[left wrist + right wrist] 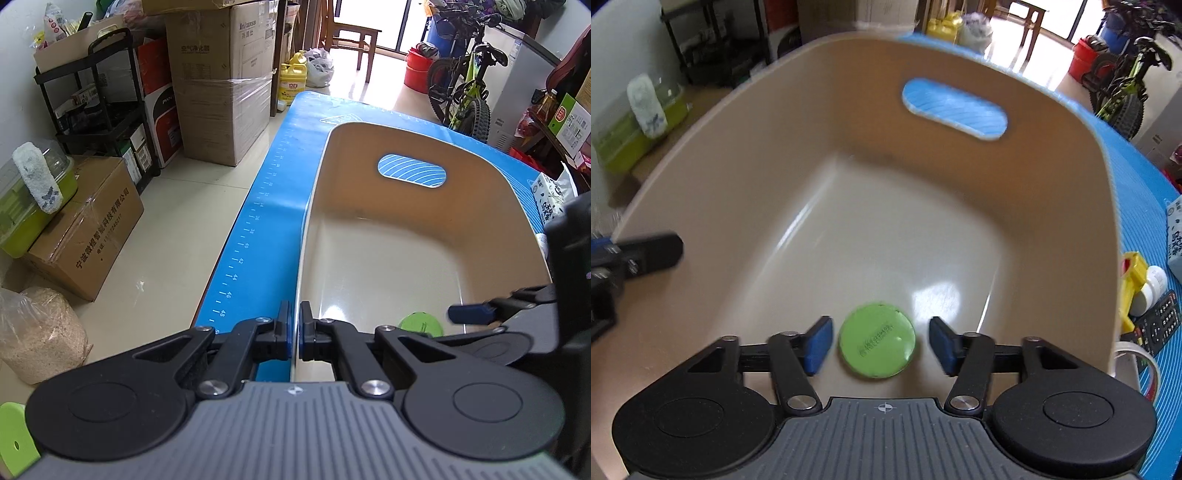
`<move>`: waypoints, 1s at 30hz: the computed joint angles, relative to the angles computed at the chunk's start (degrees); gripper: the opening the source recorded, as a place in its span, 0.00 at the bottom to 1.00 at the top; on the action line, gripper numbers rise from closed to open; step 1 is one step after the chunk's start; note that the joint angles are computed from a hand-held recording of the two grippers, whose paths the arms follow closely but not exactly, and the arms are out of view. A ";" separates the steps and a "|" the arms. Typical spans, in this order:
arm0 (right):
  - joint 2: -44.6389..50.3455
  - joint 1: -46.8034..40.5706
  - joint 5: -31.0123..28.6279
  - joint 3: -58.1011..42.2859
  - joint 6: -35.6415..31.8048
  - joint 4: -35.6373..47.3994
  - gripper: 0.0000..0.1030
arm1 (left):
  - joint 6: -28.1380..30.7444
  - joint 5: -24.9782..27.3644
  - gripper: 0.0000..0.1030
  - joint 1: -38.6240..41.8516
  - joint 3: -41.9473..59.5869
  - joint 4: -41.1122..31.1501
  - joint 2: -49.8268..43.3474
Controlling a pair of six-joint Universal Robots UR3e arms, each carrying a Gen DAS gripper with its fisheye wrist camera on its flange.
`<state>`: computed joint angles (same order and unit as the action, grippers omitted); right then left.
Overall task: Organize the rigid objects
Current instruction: 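Lift the green tin into the beige basket and open the right gripper, then move the right gripper to the white tape roll and grasp its rim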
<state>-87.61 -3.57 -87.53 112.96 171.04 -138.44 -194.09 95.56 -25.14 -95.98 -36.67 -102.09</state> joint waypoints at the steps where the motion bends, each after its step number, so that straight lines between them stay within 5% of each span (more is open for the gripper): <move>1: -1.35 -0.51 0.41 0.83 -0.19 -0.36 0.67 | 0.03 -0.06 0.05 0.02 -0.03 0.03 0.03; 11: -20.51 -8.28 7.70 6.77 -4.47 3.82 0.67 | -0.23 0.49 0.05 -0.27 -0.15 0.11 -0.01; 22: -39.94 -35.43 22.15 12.16 -17.27 13.96 0.67 | -0.21 0.44 0.05 -0.24 -0.21 0.14 0.03; 30: -41.58 -50.16 22.12 20.96 -22.21 9.00 0.67 | -0.18 0.44 0.05 -0.21 -0.24 0.14 0.05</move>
<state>-129.18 -53.73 -65.41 133.92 148.82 -129.43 -194.27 96.01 -25.35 -96.21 -36.53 -102.04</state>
